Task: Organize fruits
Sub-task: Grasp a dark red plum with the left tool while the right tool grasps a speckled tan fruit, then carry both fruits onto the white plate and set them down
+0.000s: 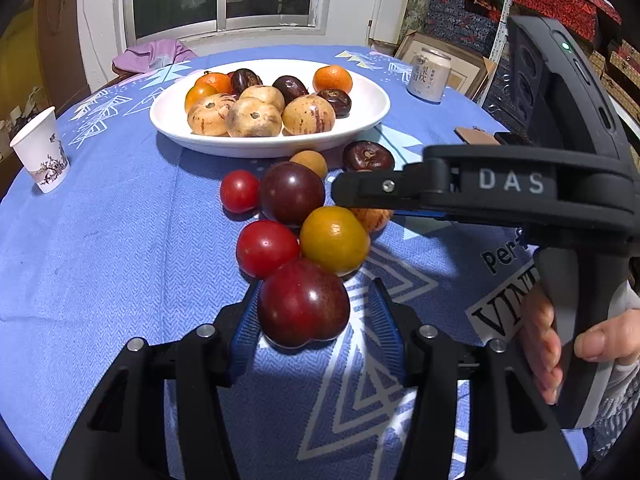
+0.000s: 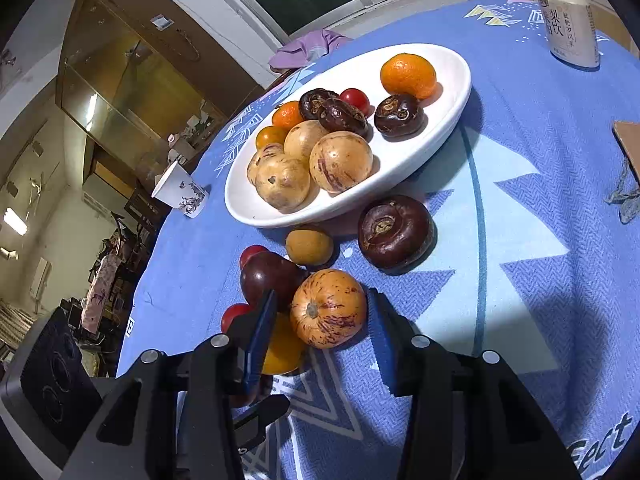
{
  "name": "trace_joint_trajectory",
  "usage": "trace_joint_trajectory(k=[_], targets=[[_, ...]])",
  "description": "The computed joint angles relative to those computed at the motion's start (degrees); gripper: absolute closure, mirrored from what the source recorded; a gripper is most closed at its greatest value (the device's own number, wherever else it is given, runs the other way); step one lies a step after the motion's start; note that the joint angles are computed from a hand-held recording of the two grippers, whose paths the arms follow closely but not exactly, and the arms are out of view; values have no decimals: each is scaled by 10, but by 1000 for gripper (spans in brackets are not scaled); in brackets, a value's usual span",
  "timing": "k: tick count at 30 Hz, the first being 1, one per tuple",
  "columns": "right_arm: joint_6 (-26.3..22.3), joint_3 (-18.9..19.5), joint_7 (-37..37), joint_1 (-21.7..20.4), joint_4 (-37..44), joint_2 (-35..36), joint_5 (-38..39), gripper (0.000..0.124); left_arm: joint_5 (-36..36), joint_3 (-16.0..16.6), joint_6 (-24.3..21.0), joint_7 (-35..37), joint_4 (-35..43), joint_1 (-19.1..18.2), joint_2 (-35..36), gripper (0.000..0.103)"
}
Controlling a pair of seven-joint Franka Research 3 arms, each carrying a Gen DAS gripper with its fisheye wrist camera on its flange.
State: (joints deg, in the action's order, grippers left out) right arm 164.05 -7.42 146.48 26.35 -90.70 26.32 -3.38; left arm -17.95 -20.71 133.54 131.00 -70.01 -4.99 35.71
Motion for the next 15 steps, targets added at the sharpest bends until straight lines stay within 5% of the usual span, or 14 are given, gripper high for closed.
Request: trace_joint_trajectory(k=[3, 12, 15], targets=[[-57, -46, 35, 44, 23, 4, -71, 85, 1, 2, 5, -5, 0, 0, 0, 64], [-248, -96, 126, 122, 92, 10, -330, 86, -17, -12, 56, 31, -47, 13, -26, 65], [-212, -80, 159, 104, 55, -17, -349, 85, -39, -24, 77, 55, -67, 25, -39, 65]])
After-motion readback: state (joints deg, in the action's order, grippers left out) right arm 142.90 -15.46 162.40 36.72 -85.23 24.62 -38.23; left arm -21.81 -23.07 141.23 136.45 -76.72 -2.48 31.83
